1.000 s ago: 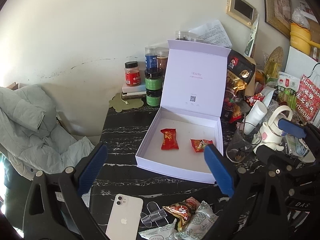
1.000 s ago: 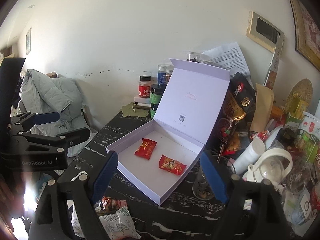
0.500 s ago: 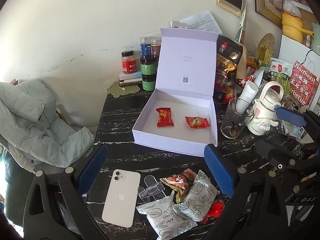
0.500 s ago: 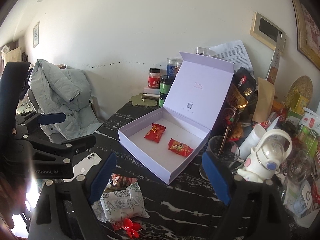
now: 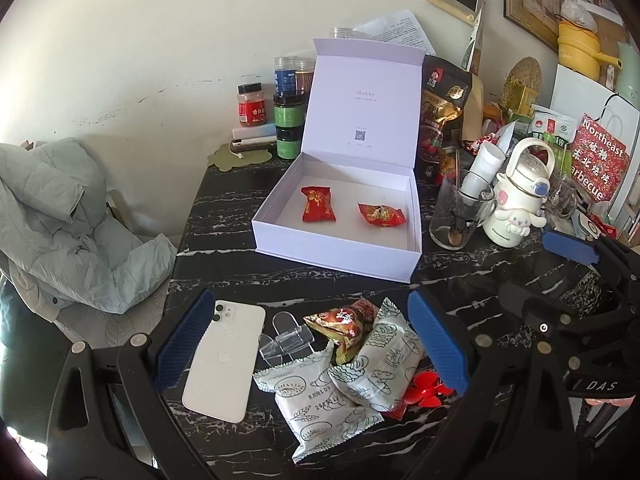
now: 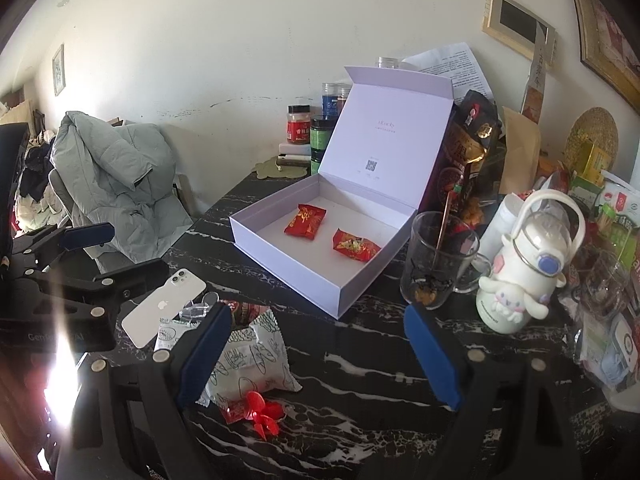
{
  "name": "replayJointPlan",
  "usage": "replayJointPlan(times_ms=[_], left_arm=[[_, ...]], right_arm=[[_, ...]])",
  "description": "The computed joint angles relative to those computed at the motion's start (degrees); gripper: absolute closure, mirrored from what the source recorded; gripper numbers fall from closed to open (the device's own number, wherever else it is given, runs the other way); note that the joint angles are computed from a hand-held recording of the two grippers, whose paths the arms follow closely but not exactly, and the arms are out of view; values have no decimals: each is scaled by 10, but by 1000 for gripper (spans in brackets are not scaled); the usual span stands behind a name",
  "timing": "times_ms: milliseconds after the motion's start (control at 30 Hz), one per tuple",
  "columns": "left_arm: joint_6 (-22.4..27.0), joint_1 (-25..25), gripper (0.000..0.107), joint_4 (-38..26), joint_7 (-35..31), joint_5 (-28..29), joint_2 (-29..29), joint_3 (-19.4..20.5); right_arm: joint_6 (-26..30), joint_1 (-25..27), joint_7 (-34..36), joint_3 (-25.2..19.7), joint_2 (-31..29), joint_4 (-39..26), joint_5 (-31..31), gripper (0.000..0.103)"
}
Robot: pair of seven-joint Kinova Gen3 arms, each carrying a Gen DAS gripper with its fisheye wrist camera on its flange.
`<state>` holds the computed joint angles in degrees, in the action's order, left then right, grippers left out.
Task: Organize objects
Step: 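Move the left gripper to the white bag while the right approaches the red pinwheel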
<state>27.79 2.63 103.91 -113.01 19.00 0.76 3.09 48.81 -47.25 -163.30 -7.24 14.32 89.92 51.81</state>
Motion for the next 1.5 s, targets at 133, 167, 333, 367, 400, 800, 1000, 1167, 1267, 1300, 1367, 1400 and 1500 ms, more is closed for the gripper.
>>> replayJointPlan(times_ms=[133,167,333,367,400,800,1000,1167,1267,1300,1367,1400,1500], left_arm=[[3,-2,10,15,-8,17,1,-1],[2,-1,10,19,-5,15,1,-1],[-15,9,10,43,29,-27,-3,5],[-15,10,10,45,30,-29,-2,5],[-15,11,10,49,30,-27,-3,5],[-33,29,10,88,77,-78,2,13],[-30,33,10,96,105,-105,13,13],[-29,32,10,100,128,-130,20,11],[-32,30,10,104,135,-138,19,10],[-32,30,10,105,140,-141,19,10],[-34,24,10,108,131,-129,19,9],[-31,20,10,108,122,-118,21,9],[-22,12,10,105,110,-97,31,9]], right_arm=[[-11,1,-8,-4,-5,20,-7,14],[-13,1,-10,-5,-5,23,-10,14],[-28,5,-17,-6,-2,42,-25,14],[-34,6,-22,-5,-3,47,-27,14],[-39,6,-28,-5,-4,54,-27,14],[-109,10,-69,0,-6,123,-32,14],[-147,10,-71,3,3,138,-26,14],[-182,8,-61,13,14,141,-34,14],[-196,4,-56,22,18,142,-38,14],[-199,2,-56,25,19,142,-39,14],[-207,-3,-61,34,21,145,-33,14],[-210,-5,-63,37,22,146,-31,14],[-219,-2,-51,39,27,144,-38,14]])
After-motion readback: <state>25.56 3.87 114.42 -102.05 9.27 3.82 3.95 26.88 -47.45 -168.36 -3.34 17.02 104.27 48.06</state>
